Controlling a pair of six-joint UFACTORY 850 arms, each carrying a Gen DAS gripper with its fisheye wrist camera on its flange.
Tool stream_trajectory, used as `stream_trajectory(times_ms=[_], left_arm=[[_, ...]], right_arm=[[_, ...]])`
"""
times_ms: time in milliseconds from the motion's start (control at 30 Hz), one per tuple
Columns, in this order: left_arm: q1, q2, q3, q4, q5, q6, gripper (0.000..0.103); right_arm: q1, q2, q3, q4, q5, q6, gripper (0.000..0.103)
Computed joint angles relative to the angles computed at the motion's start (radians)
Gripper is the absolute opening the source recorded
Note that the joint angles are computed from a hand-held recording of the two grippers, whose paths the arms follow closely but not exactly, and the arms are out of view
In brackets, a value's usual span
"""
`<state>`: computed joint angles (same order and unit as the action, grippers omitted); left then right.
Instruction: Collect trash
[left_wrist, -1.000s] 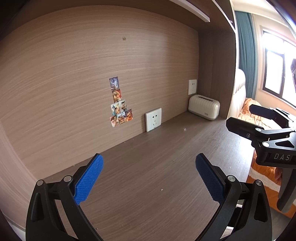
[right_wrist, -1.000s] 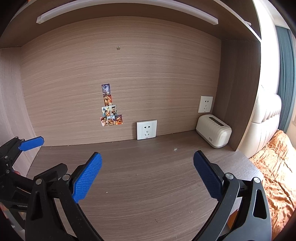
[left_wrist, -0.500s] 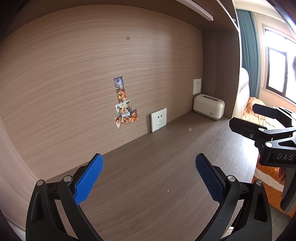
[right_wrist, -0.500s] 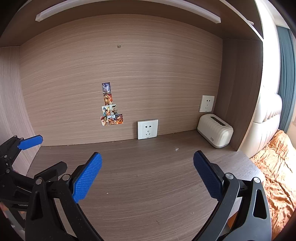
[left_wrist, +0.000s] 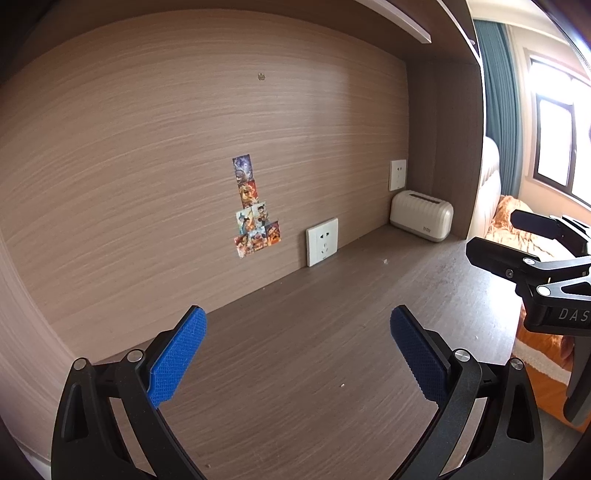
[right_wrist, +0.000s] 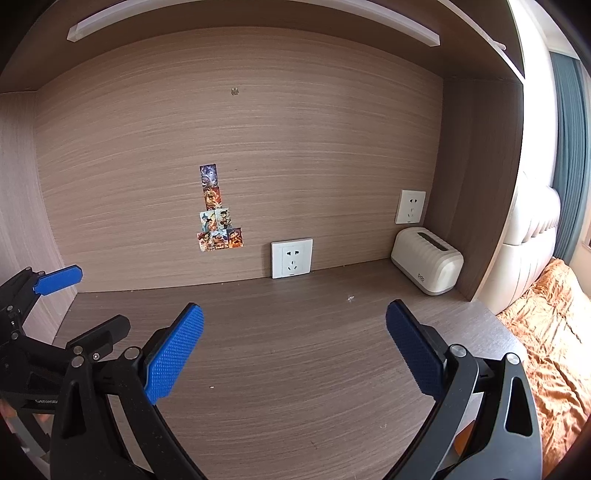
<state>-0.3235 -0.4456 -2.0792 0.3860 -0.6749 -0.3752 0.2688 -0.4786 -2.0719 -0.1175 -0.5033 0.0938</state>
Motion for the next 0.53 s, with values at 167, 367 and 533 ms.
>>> stream_trajectory(times_ms=[167, 367, 533], left_arm=[[0.01, -0.013, -0.016, -0.016, 0.0, 0.017, 0.098], [0.016, -0.023, -0.03, -0.016, -0.015, 0.017, 0.098], [0.034, -0.026, -0.028, -0.059, -0.005, 0.032, 0.098]], right_arm=[[0.001, -0.004, -0.004, -0.004, -0.003, 0.004, 0.098], [0.001, 0.001, 0.003, -0.006, -0.002, 0.004, 0.098], [0.009, -0.011, -0.009, -0.036, -0.012, 0.037, 0.098]])
